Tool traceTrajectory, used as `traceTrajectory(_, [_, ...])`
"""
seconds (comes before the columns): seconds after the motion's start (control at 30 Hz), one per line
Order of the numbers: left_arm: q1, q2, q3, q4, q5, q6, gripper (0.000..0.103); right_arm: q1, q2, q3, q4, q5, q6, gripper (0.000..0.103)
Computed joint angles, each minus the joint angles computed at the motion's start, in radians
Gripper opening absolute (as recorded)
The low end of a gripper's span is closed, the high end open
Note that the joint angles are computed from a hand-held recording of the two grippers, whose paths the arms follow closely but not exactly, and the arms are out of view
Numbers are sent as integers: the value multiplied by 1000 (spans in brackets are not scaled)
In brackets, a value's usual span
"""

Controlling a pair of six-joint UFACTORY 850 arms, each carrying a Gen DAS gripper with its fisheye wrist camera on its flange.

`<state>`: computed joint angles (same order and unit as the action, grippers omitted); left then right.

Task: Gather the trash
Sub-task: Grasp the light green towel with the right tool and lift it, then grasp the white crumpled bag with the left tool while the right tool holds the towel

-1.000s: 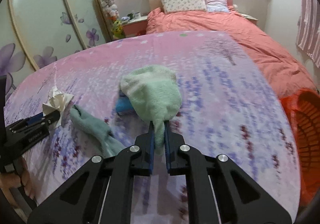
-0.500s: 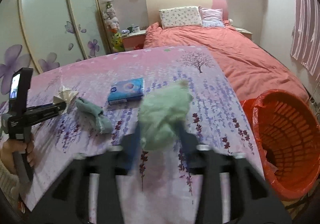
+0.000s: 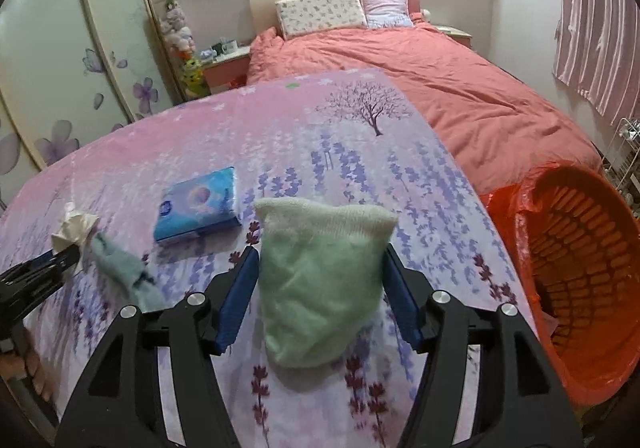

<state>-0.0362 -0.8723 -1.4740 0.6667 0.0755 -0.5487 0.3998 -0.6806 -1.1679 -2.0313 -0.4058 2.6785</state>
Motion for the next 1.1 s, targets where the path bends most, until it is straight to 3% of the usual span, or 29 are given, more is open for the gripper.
traceTrajectory(0.07, [0, 0, 0, 8, 0, -8, 47, -6, -18, -21, 6, 21, -8, 48])
traceTrajectory(0.13, [1, 0, -1, 11, 0, -10, 47, -16, -33, -41, 1, 62, -8, 29])
traceTrajectory(0.23, [1, 0, -1, 20, 0, -19, 47, -22, -34, -43, -42, 81, 40, 17])
traceTrajectory(0.47, [5, 3, 5, 110, 8, -114, 47, -24, -22, -29, -79, 90, 90, 17])
traceTrajectory(0.73, [7, 6, 10, 130, 12, -137, 48, -24, -24, -36, -29, 89, 31, 17])
traceTrajectory(1.1, [6, 6, 12, 109, 12, -115, 48, -30, -22, -29, -134, 98, 149, 17])
